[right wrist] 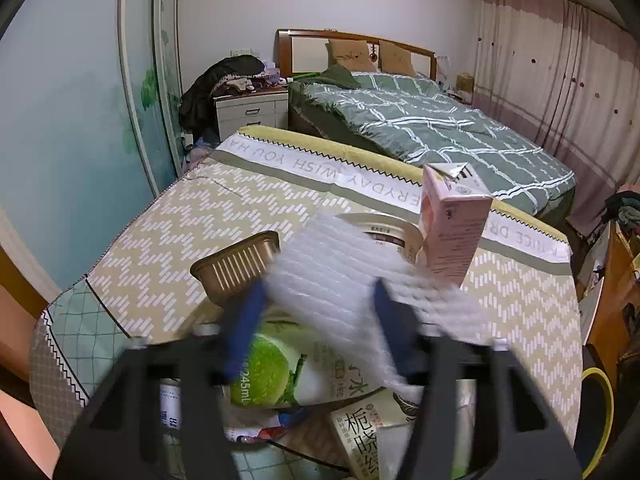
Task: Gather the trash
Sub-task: 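Reach into the pile and grasp the white foam net sleeve with the right gripper, then carry the foam net sleeve over the bin and open the right gripper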
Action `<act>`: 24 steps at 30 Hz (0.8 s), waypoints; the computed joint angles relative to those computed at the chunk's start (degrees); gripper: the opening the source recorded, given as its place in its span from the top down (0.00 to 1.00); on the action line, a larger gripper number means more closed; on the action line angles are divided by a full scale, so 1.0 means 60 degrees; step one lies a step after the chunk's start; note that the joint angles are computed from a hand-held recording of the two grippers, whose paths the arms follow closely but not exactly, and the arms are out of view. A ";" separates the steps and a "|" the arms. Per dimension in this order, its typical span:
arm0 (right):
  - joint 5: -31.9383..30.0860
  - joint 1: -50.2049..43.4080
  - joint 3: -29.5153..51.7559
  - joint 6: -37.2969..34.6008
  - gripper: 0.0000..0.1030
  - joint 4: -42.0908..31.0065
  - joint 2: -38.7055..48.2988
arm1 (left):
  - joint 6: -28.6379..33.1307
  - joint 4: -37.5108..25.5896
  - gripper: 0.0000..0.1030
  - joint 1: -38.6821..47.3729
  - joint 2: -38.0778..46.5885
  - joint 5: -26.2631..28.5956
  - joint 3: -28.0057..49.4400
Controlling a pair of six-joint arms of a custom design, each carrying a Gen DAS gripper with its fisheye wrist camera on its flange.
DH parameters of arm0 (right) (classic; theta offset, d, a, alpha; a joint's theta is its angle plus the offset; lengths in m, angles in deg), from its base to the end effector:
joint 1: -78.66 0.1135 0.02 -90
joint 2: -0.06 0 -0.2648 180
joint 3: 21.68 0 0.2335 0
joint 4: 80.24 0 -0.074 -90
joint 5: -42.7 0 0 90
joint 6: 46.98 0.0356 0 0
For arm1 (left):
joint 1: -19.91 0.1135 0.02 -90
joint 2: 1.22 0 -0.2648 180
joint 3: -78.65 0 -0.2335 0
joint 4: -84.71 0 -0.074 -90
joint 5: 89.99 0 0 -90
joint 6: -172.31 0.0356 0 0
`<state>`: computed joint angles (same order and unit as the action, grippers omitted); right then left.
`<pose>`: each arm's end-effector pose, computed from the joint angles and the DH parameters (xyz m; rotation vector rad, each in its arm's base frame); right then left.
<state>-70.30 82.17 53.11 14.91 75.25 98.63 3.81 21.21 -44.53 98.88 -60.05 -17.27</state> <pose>0.3427 0.0350 0.2015 -0.8113 2.2000 0.2750 0.1605 -0.2642 0.2195 -0.3653 2.0579 0.2019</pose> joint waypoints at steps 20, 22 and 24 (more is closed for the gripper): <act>-0.3909 -0.3080 0.0460 -0.0538 0.85 -0.1937 -0.1765 | 0.0744 0.0397 0.05 -0.0053 0.0468 0.0170 0.0579; -0.4397 -0.3484 0.0656 -0.0629 0.85 -0.2267 -0.1856 | 0.0805 0.0373 0.05 -0.0094 0.0541 0.0160 0.0704; -0.4746 -0.3820 0.0795 -0.0669 0.85 -0.2434 -0.1940 | 0.0854 0.0364 0.05 -0.0141 0.0633 0.0153 0.0829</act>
